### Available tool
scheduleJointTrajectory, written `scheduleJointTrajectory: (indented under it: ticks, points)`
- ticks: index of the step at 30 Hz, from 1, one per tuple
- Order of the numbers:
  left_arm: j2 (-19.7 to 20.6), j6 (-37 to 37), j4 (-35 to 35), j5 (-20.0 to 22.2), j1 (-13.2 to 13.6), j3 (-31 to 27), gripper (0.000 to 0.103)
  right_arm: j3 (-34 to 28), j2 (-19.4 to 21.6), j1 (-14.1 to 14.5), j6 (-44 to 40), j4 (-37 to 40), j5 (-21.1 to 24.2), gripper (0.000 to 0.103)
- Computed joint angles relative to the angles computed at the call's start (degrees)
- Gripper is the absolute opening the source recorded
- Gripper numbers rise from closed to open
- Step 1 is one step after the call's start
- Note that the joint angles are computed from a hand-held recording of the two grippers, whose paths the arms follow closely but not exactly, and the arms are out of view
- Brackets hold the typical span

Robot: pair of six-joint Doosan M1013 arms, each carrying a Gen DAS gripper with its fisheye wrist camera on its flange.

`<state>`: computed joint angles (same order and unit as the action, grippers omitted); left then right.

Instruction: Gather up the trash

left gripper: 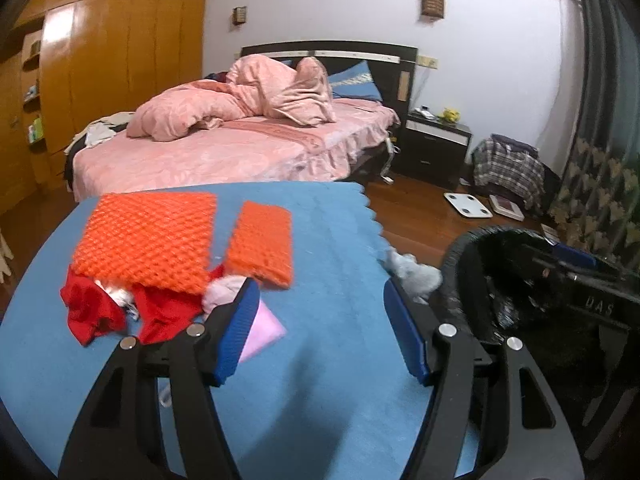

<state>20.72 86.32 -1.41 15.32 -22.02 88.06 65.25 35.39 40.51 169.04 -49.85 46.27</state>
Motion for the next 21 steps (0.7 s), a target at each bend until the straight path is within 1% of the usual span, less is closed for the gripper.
scheduleJointTrajectory:
  ticks: [2, 4, 5, 6, 7, 8, 11, 14, 16, 21]
  points:
    - [0.8, -2.8, 2.4, 0.3, 0.3, -1.1, 0.063, -2.0, 1.3, -0.6, -4.0, 3.8, -1.8, 0.083]
    - [1.5, -4.7, 4.2, 0.9, 0.5, -2.1, 0.063, -4.6, 2.7, -1.6, -10.3, 10.7, -3.8, 0.074]
    - [1.9, -5.3, 4.9, 1.2, 0.5, -2.6, 0.063, -5.5, 3.3, -1.8, -12.6, 13.2, -3.9, 0.072]
    - [2.2, -5.5, 5.2, 1.4, 0.6, -2.9, 0.063, -6.9, 4.1, -2.2, -15.7, 16.5, -3.6, 0.066]
    - [2.5, -5.8, 5.3, 1.7, 0.7, -3.4, 0.063, -7.6, 4.5, -2.4, -17.2, 18.1, -3.6, 0.062]
    - [2.8, -5.9, 5.1, 2.1, 0.8, -3.9, 0.063, -9.0, 5.2, -2.6, -19.4, 20.3, -2.7, 0.062]
    - [3.5, -6.6, 5.7, 2.6, 0.9, -4.6, 0.063, -11.3, 6.6, -2.5, -22.0, 22.3, 0.0, 0.059]
    - [3.9, -7.0, 6.3, 3.1, 1.0, -5.0, 0.063, -12.4, 7.3, -2.4, -20.9, 21.6, 1.7, 0.059]
    - [4.1, -6.8, 6.1, 3.4, 1.1, -5.2, 0.063, -13.5, 8.0, -2.5, -19.2, 21.4, 3.2, 0.054]
    - [4.2, -5.8, 4.2, 3.2, 1.7, -4.8, 0.063, -17.5, 10.4, -2.7, -19.1, 22.3, 6.7, 0.051]
